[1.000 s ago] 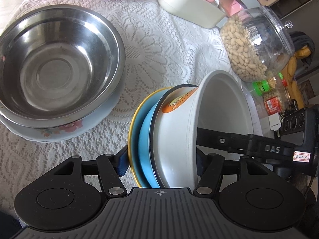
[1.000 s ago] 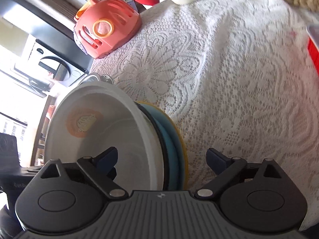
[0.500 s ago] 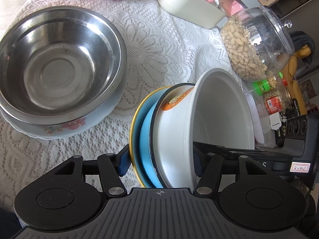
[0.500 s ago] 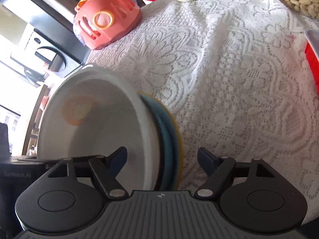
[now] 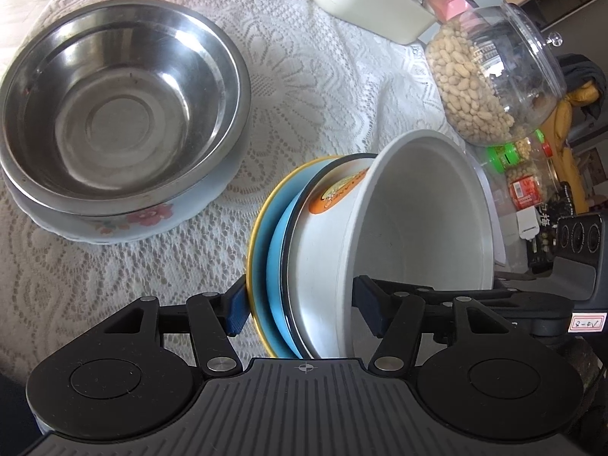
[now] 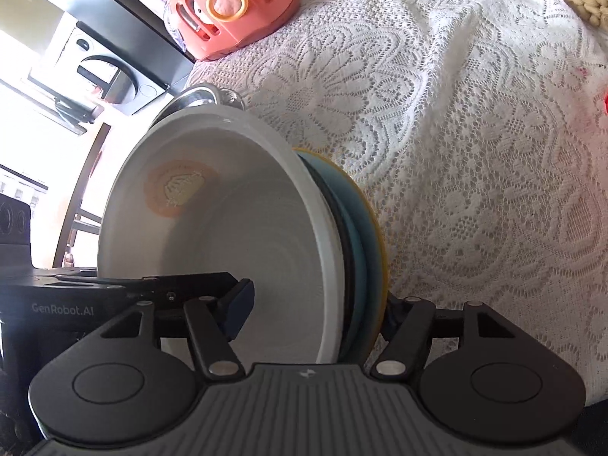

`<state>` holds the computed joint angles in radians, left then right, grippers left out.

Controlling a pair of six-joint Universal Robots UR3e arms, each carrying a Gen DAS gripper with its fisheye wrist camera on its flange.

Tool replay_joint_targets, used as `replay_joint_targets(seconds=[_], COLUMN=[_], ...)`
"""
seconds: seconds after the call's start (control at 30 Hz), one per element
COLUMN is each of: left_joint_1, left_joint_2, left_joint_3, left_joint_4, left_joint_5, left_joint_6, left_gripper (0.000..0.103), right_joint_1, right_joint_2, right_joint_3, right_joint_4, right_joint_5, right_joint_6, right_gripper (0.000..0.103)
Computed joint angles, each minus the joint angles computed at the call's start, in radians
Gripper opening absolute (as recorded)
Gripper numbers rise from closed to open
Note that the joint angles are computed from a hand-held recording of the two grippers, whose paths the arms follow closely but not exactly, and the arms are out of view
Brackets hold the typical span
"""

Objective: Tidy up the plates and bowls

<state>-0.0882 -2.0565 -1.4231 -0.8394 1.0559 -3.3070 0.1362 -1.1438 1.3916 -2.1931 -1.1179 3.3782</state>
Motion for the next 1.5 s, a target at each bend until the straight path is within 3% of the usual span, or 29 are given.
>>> replay_joint_targets(seconds=[0.47,1.07,1.5], left_joint_1=[-0.046,-0.040,-0.028], left_joint_2=[-0.055,-0.056,-0.050], left_joint_3=[0.088,0.074,0.076], left_joint_4=[-0.028,-0.007,-0.031], left_joint_5=[0.057,0.049,0.032], left_joint_6=[-0.002,-0.048,-0.054], left_gripper=[0.064,0.063,0.062], right_joint_1=[-0.032,-0.028,-0.018], right_joint_2=[0.006,-0.005,0.023], right_joint_3=[0.038,0.056,-0.018], right_joint_4=[-0.033,-0.050,0.028], right_joint_5=[0.033,0.026,0.015], right_joint_6=[0.010,0.036,0.049], right_gripper=[0.063,0.059,0.060])
